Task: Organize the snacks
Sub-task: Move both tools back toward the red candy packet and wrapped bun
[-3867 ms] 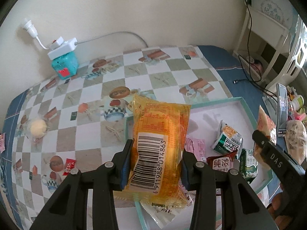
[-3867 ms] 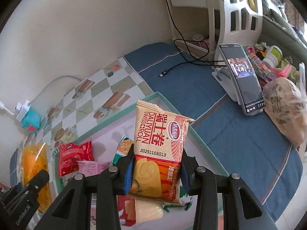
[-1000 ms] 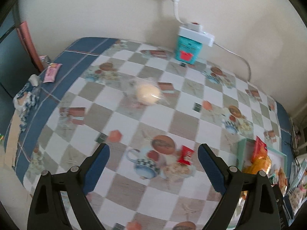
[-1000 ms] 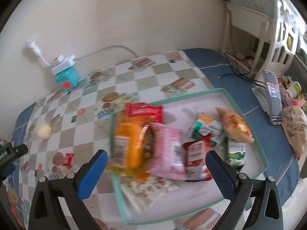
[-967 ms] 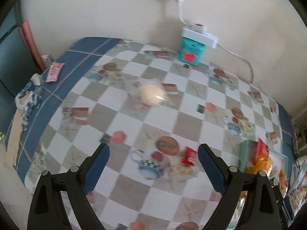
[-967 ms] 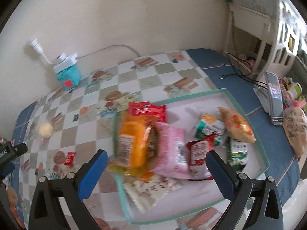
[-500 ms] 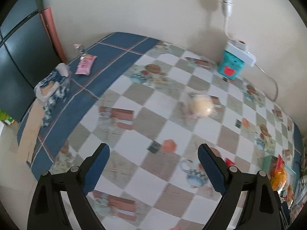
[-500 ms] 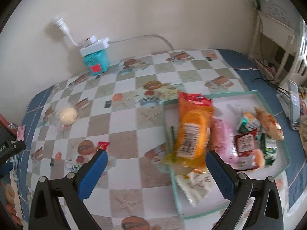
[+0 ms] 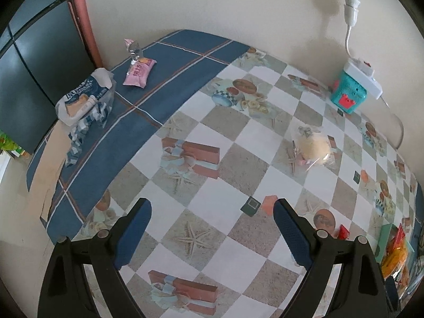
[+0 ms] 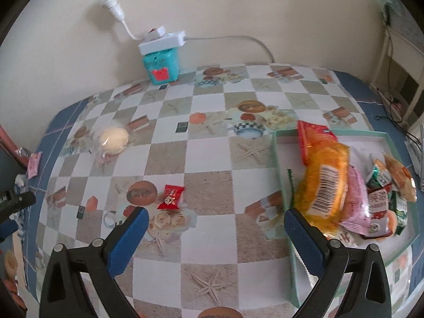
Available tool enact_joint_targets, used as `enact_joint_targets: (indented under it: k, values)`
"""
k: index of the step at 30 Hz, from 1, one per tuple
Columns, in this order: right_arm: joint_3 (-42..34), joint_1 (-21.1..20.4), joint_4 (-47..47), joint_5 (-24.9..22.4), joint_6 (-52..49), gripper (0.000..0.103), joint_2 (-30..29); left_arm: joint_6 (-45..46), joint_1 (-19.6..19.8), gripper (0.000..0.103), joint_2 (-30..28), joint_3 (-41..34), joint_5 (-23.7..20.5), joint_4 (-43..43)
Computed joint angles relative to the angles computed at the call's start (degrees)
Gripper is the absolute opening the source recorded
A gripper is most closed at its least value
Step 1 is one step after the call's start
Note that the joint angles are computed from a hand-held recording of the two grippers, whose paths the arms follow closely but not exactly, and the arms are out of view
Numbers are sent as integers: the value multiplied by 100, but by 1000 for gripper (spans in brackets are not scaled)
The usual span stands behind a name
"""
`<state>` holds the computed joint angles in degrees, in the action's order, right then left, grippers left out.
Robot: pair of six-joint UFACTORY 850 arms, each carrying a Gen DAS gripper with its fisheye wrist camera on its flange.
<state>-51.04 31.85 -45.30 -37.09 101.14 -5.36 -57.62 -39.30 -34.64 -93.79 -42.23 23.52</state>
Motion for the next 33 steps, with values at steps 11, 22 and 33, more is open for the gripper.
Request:
enact_joint_targets:
  k: [11,22,33]
  values:
    - [-188,-106,21,345,-360,103,-539,747,-64,93,-701,-542,-178,-642]
    - [-362,-228,-57,508,-470,103,-931,753,-71,93,-1017,-842,-198,-691]
    - [-624,-212,-114,414,-628,93,-1328,742,-70,93,-1156,-1025,-222,-668]
